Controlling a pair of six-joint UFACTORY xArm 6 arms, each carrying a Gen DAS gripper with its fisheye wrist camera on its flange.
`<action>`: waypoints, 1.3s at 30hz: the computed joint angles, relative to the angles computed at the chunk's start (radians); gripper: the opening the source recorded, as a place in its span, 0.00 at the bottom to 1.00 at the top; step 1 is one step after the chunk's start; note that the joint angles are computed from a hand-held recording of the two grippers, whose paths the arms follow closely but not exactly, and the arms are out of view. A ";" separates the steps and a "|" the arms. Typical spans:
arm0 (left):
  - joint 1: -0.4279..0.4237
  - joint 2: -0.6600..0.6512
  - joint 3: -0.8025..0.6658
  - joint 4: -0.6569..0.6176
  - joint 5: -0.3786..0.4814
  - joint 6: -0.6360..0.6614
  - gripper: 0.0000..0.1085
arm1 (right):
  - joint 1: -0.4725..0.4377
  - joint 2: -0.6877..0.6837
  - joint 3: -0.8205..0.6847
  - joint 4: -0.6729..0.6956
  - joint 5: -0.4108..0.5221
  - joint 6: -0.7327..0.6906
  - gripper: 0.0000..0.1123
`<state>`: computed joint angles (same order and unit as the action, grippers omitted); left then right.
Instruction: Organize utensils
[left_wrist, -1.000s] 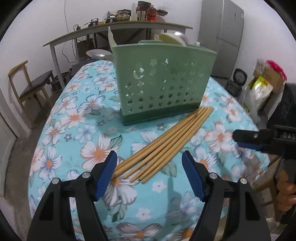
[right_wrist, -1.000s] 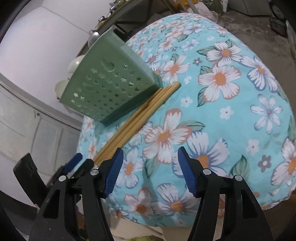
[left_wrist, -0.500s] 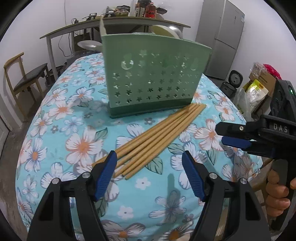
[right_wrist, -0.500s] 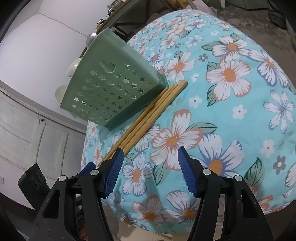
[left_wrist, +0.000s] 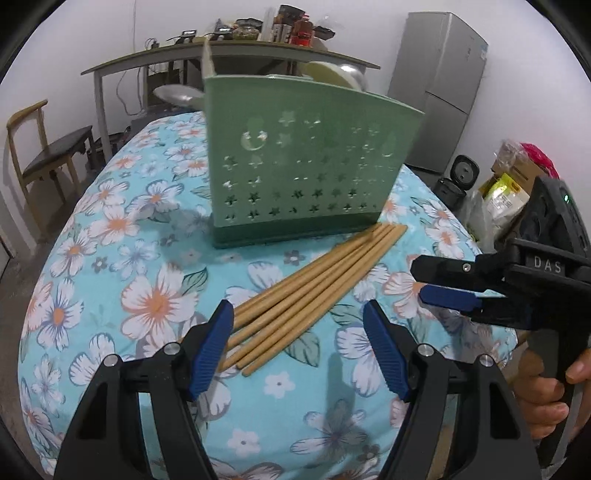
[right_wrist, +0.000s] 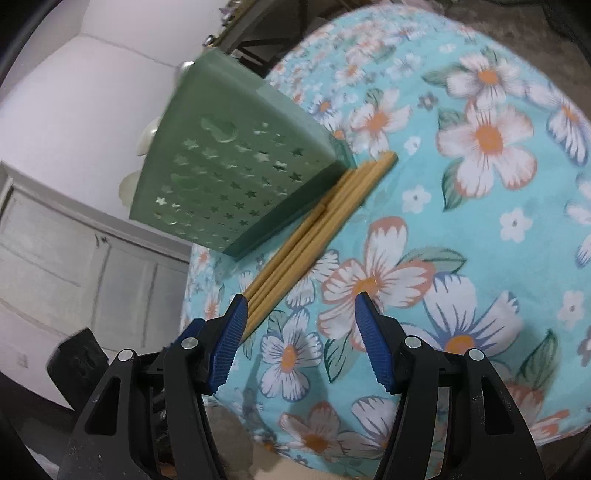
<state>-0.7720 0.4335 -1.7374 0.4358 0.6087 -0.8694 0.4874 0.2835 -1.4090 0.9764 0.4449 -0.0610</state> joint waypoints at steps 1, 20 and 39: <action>0.002 0.000 0.003 -0.016 -0.003 0.005 0.65 | -0.004 0.004 -0.002 0.023 0.014 -0.009 0.49; 0.025 0.038 -0.037 0.044 -0.011 0.030 0.28 | -0.053 0.093 -0.091 0.288 0.046 -0.130 0.32; 0.042 0.381 -0.522 -0.117 0.169 0.256 0.06 | -0.049 0.208 -0.217 0.156 -0.015 0.116 0.08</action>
